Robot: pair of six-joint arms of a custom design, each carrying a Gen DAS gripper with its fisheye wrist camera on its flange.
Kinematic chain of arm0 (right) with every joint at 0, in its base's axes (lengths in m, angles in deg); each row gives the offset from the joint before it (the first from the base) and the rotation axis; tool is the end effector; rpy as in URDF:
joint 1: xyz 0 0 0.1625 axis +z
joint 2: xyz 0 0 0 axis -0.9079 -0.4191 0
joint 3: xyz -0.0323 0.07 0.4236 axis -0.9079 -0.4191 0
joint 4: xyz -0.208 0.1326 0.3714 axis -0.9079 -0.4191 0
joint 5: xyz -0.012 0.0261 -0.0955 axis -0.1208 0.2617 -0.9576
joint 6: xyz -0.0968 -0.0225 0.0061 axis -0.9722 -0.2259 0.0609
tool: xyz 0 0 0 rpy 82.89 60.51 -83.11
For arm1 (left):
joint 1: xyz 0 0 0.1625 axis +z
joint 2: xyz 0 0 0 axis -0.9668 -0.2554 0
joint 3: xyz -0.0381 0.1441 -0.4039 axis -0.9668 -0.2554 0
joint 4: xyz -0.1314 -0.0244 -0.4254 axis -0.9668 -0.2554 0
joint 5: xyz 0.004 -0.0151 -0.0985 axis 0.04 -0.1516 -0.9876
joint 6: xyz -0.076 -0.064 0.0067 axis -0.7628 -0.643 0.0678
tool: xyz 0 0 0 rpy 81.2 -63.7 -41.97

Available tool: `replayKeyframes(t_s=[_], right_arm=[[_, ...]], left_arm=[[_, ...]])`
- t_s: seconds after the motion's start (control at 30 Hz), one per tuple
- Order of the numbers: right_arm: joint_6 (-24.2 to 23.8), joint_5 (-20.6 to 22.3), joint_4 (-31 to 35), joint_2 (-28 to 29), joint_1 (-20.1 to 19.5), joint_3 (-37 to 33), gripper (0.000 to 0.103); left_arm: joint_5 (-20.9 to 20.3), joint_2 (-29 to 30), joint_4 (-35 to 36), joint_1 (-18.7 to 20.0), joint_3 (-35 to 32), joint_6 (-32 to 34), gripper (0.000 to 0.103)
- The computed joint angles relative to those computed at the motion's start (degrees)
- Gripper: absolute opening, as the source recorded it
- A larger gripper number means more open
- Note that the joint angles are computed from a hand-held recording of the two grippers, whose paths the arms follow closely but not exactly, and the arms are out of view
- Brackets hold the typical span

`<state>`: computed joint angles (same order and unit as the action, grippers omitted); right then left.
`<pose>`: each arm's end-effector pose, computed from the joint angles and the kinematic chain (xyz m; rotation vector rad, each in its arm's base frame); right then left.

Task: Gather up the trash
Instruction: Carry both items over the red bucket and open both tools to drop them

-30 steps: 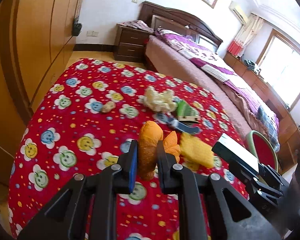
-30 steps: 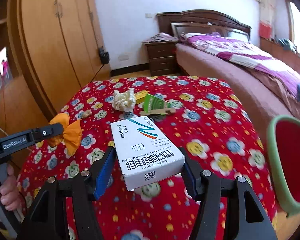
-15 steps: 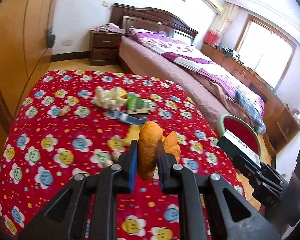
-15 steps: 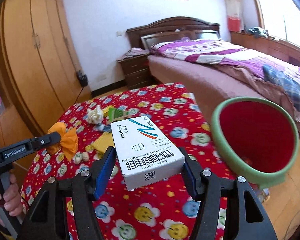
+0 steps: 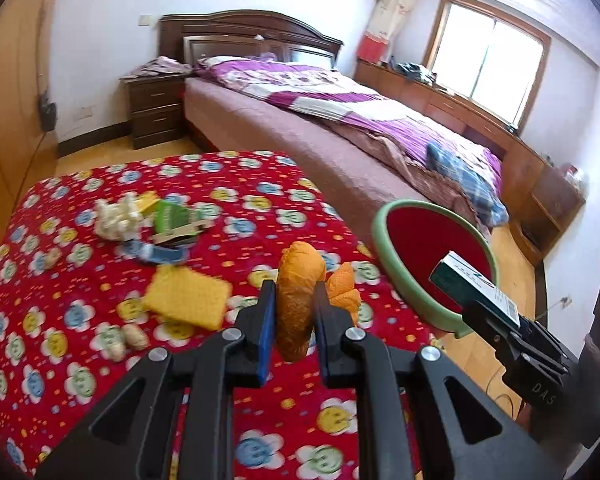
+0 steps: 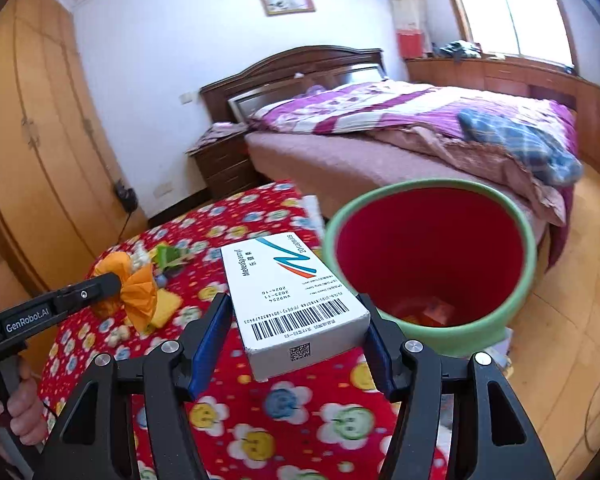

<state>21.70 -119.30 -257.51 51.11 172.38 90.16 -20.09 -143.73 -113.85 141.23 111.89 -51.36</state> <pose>0.2723 -0.5296 -0.0528 0.7495 -2.5315 1.0178 -0.0064 -0.5137 0.2439 0.1719 2.3099 -1.1273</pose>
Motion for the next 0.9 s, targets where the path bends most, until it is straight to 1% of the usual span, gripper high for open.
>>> replayKeyframes(t_s=[0.13, 0.4, 0.43, 0.6, 0.7, 0.77, 0.83, 0.9], right_arm=[[1.67, -0.83, -1.22, -1.35, -1.92, 0.88, 0.064], [4.03, -2.40, -0.51, -2.57, -5.04, 0.24, 0.064], [4.13, -2.31, -0.52, -2.69, -5.50, 0.13, 0.064], [4.93, -2.23, -0.49, -2.95, -7.25, -0.48, 0.064], [5.35, -1.99, 0.05, -3.17, -8.10, -0.84, 0.065], [5.09, -2.24, 0.77, -3.07, -8.35, -1.39, 0.065], [4.74, -1.90, 1.15, -3.03, -8.78, -1.73, 0.065], [4.77, -1.30, 1.49, -3.02, -9.20, -1.86, 0.065]], left_arm=[[-2.05, 3.70, 1.35, 0.11, -3.21, 1.23, 0.017], [-6.15, 10.81, 6.05, 0.67, -10.77, 3.08, 0.017], [-7.00, 11.80, 6.67, 0.78, -11.86, 3.74, 0.017], [-8.50, 16.65, 8.10, 0.67, -16.54, 6.95, 0.017], [-9.55, 18.53, 8.36, 0.65, -18.42, 8.43, 0.017], [-10.26, 19.58, 9.03, 0.67, -19.83, 8.83, 0.021], [-10.56, 20.24, 9.99, 0.69, -20.76, 8.70, 0.033], [-10.52, 20.76, 9.97, 0.72, -21.24, 8.70, 0.036]])
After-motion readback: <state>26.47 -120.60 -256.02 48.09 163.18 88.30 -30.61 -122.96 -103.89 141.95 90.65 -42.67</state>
